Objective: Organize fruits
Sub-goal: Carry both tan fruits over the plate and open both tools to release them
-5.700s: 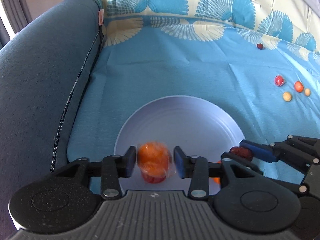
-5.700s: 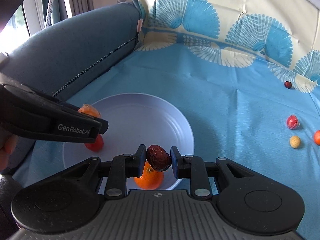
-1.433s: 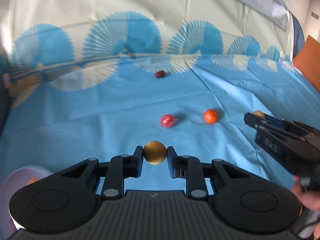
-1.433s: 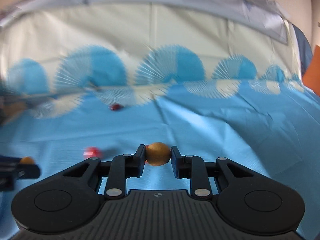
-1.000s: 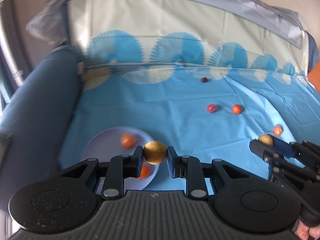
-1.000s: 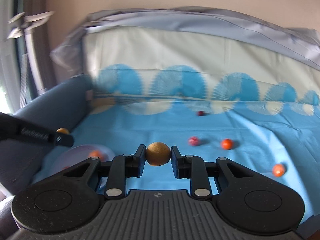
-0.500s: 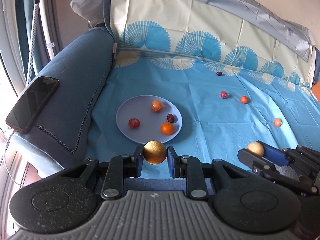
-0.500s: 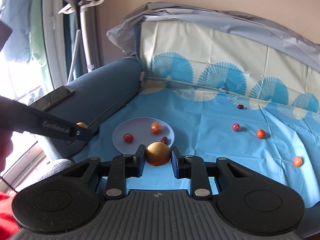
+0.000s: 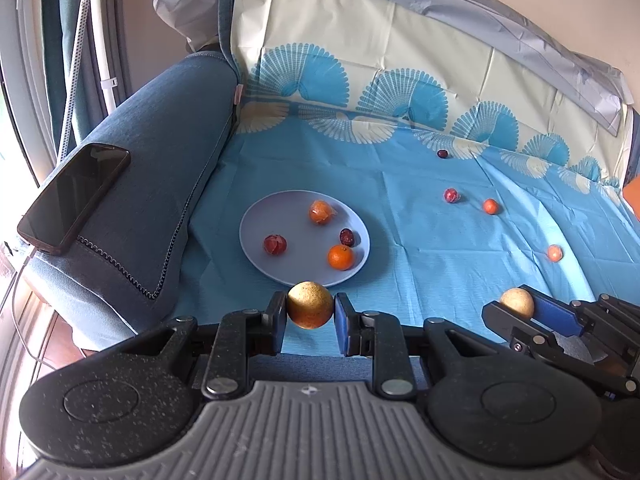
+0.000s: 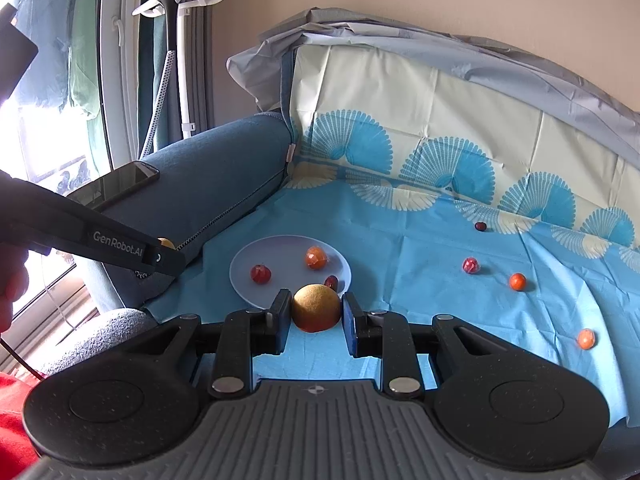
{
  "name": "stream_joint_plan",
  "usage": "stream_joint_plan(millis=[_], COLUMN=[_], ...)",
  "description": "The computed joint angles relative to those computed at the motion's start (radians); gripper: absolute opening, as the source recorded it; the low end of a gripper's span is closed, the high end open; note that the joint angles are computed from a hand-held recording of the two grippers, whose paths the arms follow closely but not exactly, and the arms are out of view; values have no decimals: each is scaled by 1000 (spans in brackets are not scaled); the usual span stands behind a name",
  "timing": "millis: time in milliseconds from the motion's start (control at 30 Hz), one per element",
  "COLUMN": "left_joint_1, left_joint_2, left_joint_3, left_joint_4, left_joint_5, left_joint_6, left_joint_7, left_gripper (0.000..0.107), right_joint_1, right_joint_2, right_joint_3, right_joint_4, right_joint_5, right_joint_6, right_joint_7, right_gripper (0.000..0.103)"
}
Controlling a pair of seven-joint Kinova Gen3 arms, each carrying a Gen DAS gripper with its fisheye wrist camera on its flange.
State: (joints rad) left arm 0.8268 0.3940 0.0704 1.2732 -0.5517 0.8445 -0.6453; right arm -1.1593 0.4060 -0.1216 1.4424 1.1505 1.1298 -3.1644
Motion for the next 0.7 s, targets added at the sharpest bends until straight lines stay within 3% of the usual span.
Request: stream_joint_plan(millis=[367,700], left_joint_1=[-58,-124], left_joint_2=[56,260], left_joint_3=[-5,-31], left_joint_4=[-76,-371], left_joint_5=[49,164], left_joint_6=[17,126], left_joint_7=[-92,-300], left_gripper=[28,27], right_joint_1=[50,144], right_joint_2=[43,160], right_joint_3=[25,98], right_joint_4=[-62,-203], right_joint_5=[-51,-192], right_joint_6=[-70,-225], right_joint_7=[100,267], right_gripper=[28,28])
